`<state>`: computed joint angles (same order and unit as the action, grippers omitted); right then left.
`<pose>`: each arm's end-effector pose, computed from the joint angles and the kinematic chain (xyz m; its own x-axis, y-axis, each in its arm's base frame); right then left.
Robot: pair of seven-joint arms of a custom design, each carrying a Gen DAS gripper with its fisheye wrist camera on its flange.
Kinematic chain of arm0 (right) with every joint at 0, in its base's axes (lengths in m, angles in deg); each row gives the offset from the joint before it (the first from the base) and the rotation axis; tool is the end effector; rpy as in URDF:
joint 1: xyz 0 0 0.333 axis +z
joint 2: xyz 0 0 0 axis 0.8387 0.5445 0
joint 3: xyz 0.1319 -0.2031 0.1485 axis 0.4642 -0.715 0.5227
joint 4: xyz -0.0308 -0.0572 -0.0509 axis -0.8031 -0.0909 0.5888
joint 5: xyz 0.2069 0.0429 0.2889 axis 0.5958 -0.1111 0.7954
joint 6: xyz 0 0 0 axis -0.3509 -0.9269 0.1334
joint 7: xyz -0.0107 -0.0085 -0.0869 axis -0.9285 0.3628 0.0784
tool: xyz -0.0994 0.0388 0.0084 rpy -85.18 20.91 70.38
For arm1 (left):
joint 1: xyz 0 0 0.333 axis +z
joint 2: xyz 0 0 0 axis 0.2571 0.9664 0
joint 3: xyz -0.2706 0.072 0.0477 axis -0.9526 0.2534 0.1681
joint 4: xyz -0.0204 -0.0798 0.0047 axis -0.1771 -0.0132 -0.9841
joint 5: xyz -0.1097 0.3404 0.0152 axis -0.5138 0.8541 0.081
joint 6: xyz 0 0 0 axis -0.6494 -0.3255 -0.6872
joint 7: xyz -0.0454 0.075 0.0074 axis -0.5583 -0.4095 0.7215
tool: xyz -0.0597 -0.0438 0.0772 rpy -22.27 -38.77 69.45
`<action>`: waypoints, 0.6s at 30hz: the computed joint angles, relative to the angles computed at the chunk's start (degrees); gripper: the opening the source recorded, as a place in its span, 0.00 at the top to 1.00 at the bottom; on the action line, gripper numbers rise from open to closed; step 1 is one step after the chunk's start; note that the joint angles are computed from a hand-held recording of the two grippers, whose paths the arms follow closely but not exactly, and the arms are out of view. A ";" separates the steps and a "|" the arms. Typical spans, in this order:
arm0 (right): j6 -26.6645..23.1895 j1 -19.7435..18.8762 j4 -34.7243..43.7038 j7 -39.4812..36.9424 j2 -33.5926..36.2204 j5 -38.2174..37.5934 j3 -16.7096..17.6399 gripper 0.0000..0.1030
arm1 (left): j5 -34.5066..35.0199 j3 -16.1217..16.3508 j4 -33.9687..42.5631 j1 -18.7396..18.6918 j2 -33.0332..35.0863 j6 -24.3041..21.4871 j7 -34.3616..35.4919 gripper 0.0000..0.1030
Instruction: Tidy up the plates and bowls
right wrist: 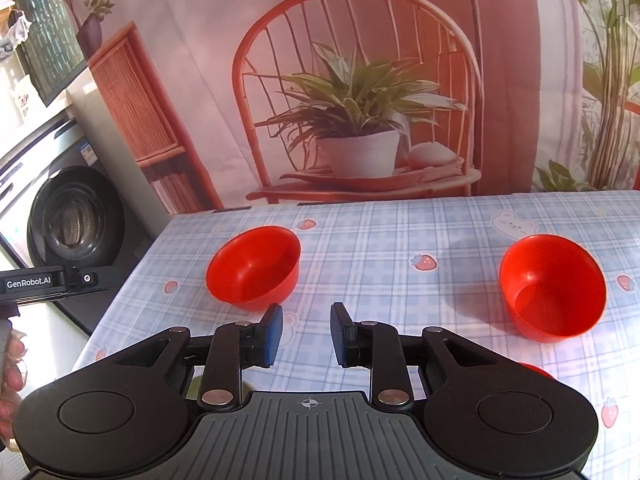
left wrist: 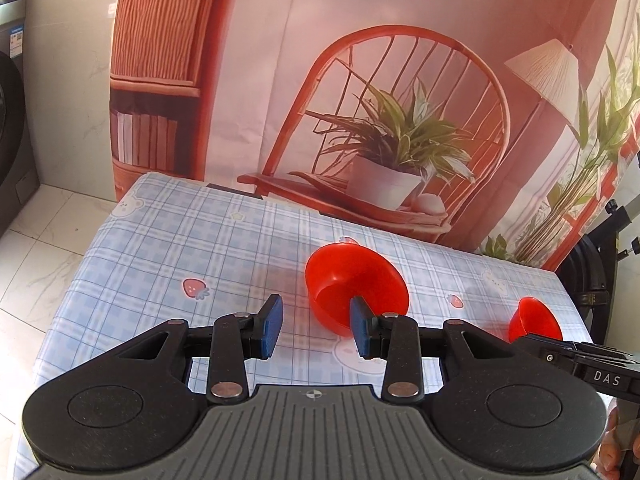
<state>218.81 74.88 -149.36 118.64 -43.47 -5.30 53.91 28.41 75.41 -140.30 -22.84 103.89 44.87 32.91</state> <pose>0.5576 0.2437 0.4012 0.5121 -0.7863 -0.3457 -0.7271 -0.1827 -0.6618 0.4462 -0.4708 0.3881 0.2995 -0.9137 0.2748 -0.5787 -0.4029 -0.7091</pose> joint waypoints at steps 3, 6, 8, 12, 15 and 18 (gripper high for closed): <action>-0.75 1.22 5.98 4.78 4.94 -6.70 -1.55 0.74 | -0.84 0.95 3.05 1.77 3.79 3.77 0.65 0.62; -1.49 1.15 11.49 6.56 9.56 -10.01 -1.09 0.73 | -2.89 2.13 7.05 2.05 7.66 4.30 3.58 0.62; -2.24 1.15 14.32 7.38 12.12 -11.76 -0.64 0.73 | -4.55 2.87 8.85 2.29 9.59 5.07 5.34 0.63; -4.66 1.79 19.62 10.82 16.94 -15.59 -0.70 0.73 | -6.96 3.98 10.62 2.94 11.99 8.42 9.32 0.63; -6.37 2.58 23.41 13.80 20.16 -18.69 -1.14 0.73 | -7.23 5.37 10.81 3.30 13.07 12.65 9.31 0.63; -7.22 3.64 27.38 16.66 23.29 -21.80 -1.71 0.73 | -9.43 5.63 12.82 3.44 15.04 13.03 11.52 0.63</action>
